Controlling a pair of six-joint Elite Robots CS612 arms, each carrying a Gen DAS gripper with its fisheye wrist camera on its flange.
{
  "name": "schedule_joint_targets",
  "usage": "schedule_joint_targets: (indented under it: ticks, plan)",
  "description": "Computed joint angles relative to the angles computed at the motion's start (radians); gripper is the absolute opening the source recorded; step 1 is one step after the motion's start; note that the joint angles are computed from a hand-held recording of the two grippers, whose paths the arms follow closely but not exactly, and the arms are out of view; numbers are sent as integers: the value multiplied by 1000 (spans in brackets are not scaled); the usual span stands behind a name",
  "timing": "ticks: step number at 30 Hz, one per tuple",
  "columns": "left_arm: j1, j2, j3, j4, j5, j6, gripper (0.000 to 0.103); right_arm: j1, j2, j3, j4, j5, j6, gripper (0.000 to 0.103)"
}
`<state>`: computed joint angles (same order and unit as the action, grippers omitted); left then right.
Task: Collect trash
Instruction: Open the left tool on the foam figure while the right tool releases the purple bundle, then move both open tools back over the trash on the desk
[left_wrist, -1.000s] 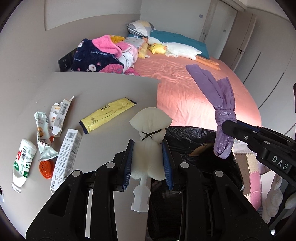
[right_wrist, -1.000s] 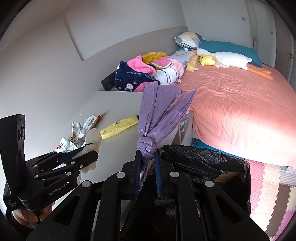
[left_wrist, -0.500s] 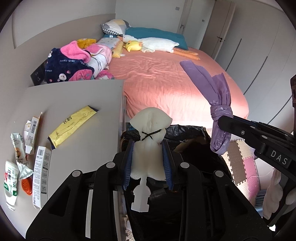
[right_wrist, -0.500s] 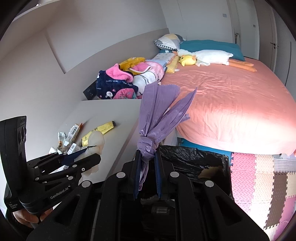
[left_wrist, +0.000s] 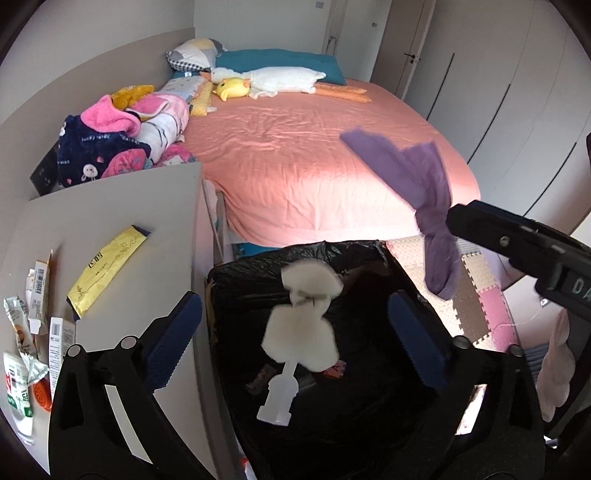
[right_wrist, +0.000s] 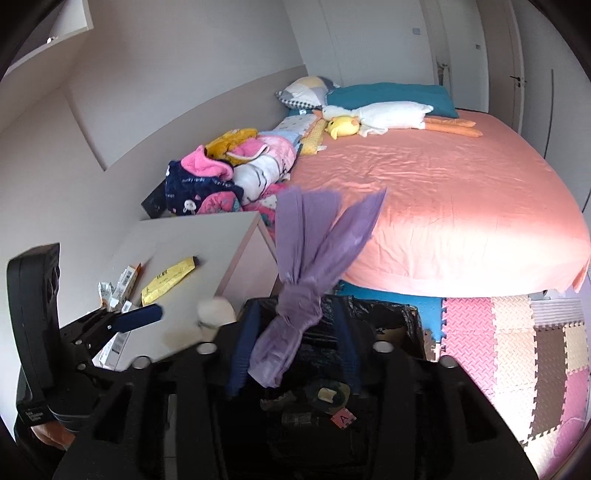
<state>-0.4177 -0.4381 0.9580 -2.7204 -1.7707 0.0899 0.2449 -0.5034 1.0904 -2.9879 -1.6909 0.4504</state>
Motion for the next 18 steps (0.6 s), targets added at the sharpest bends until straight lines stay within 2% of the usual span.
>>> schedule_joint_targets:
  ticks: [1,2,7,18]
  plan:
    - [-2,-1,1,5,9,12,97,2,-4,14,-35,-25,11,72]
    - [-5,-1,1,16,15,21,97,1,-6,21,-53,-31,16,73]
    - [-7,-1,1,29,19,41,97,-1,-12,34,-65,-56,28,73]
    - [1,-2,7,32,19,26,97,6,5,-6,-14,-36,-7,73]
